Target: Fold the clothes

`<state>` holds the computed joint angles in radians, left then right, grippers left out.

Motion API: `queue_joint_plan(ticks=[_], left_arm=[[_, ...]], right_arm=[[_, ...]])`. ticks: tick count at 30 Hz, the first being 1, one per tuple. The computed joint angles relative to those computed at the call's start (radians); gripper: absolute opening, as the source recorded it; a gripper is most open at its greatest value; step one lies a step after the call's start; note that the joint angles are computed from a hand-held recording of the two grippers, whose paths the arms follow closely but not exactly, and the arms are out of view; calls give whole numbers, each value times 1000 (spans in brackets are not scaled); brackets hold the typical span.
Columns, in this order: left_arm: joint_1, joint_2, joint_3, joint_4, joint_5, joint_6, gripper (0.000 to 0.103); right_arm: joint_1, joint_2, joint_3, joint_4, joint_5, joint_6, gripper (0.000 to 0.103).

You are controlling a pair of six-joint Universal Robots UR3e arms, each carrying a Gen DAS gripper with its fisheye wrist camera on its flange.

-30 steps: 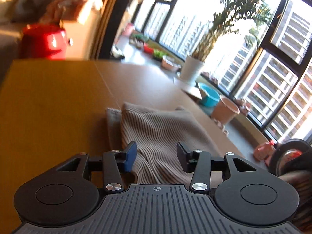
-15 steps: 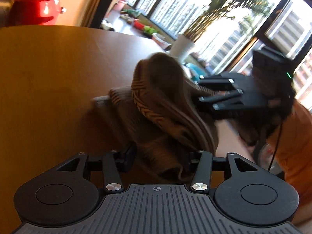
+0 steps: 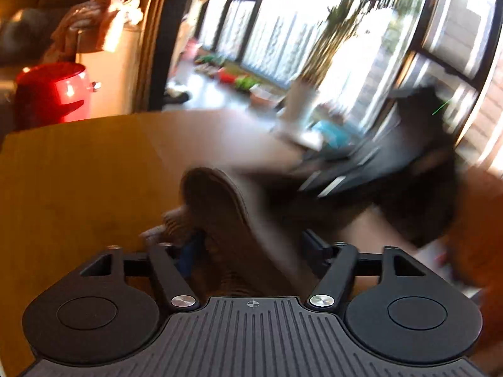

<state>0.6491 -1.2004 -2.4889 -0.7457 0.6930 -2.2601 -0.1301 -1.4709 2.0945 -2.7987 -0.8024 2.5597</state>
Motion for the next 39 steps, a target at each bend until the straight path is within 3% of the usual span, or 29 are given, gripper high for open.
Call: queue_joint_plan(ticks=[3,4,5,7,9,13,15,18,21,23,25,27,28,30,31,32,34,37,39], left_arm=[[41,-36,-10,-9,-15,-19,67],[67,-28,-18,-27,-24,-13,67],[86,-22,-23,-41,-30,-12,67],[118,1,-19,-106,-39,0,69],[127,-17,-7,-121,-41,-9,72],[124,-39,-4,-65,-21,-45,77],[131,-17,-5,-32,-7,-74,76],[211,140,14,-212,-48,19,72],[248,224,58,-361,-142,104,75],[190,174,78,-280,-171,73,85],[71,35,82,-14,-124,-50,84],[-17,-130,83,237,-42,-161,80],[-54,-210,90,338,0,-205,71],[-123,-361,121,494,83,-277,74],[-120,-403,121,521,81,-284,75],[-97,-421,115,510,55,-276,77],[-55,-442,114,459,3,-254,77],[-25,-450,105,419,-27,-225,78],[-15,-451,101,406,-36,-223,79]], right_arm=[[-72,-165,178,-227,20,17,56],[-98,-211,221,-249,44,8,36],[-115,-242,241,-229,67,-6,22],[-149,-310,279,-173,112,-41,21],[-153,-313,311,-210,127,-36,21],[83,48,106,-330,-209,177,25],[105,182,65,-421,-234,232,26],[118,203,49,-437,-245,241,28],[125,192,57,-436,-261,221,28],[124,175,63,-423,-262,236,28],[127,166,65,-415,-268,250,28],[107,121,82,-378,-252,243,30],[91,86,97,-351,-236,241,35],[33,-36,161,-267,-172,252,49],[-15,-121,207,-200,-118,250,58],[-68,-208,246,-108,-58,234,61],[-169,-369,291,153,51,156,61],[-250,-482,273,559,124,24,61],[-240,-436,268,594,128,62,59]])
